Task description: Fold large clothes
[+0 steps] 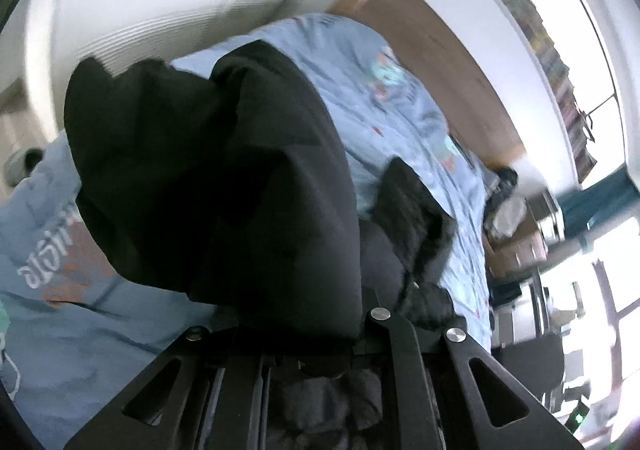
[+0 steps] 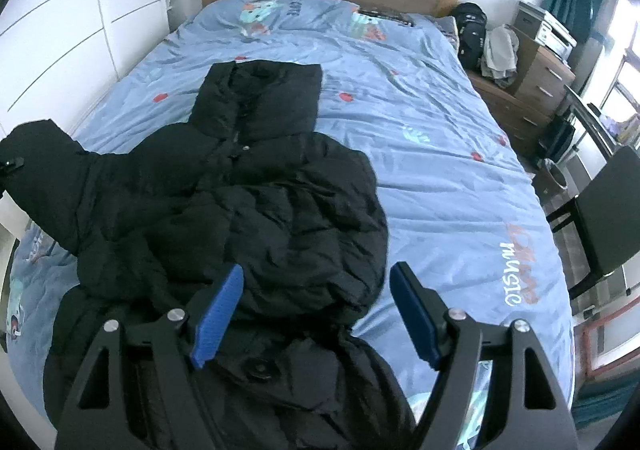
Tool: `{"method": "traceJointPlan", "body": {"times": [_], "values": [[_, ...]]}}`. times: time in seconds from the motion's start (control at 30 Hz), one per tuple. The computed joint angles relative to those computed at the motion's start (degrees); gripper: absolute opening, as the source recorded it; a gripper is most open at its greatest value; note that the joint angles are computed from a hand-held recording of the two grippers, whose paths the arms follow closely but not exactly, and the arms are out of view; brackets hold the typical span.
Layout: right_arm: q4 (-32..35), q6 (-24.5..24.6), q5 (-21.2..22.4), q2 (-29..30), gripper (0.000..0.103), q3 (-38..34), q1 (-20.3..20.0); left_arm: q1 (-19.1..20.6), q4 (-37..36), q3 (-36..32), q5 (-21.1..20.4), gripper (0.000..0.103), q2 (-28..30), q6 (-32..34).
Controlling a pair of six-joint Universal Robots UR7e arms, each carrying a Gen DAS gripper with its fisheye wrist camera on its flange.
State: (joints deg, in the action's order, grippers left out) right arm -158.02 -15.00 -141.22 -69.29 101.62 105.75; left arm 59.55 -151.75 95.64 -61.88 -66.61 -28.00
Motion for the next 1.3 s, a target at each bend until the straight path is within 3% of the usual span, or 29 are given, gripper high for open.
{"method": "traceJointPlan", "body": {"times": [0.5, 0.9, 0.97, 1.0, 1.1, 1.3], "values": [[-2.7, -2.5, -0.3, -10.1, 0.075, 6.7, -4.6, -6.0, 4.8, -2.4, -6.4, 0.012, 11.0, 2.5], [-2.3, -2.5, 0.6, -14.7, 0.075, 10.1, -8.3, -8.3, 12.1, 2.8, -4.0, 0.012, 12.2, 3.2], [-2.1, -2.6, 0.8, -14.9, 0.075, 10.3, -8.5, -8.5, 12.8, 3.1, -3.6, 0.019, 12.1, 3.1], [-2.1, -2.7, 0.9, -15.0, 0.075, 10.3, -8.6, -8.6, 13.0, 2.6, -3.9, 0.030, 12.4, 2.9], [-2.4, -2.7, 1.0, -15.0, 0.075, 10.4, -8.6, -8.8, 12.8, 3.3, -4.9, 0.047, 11.5, 3.7], [-2.3, -3.0, 1.5, -14.5, 0.075, 9.7, -8.5, -9.1, 15.4, 4.7, -6.1, 0.055, 9.6, 6.0]]}}
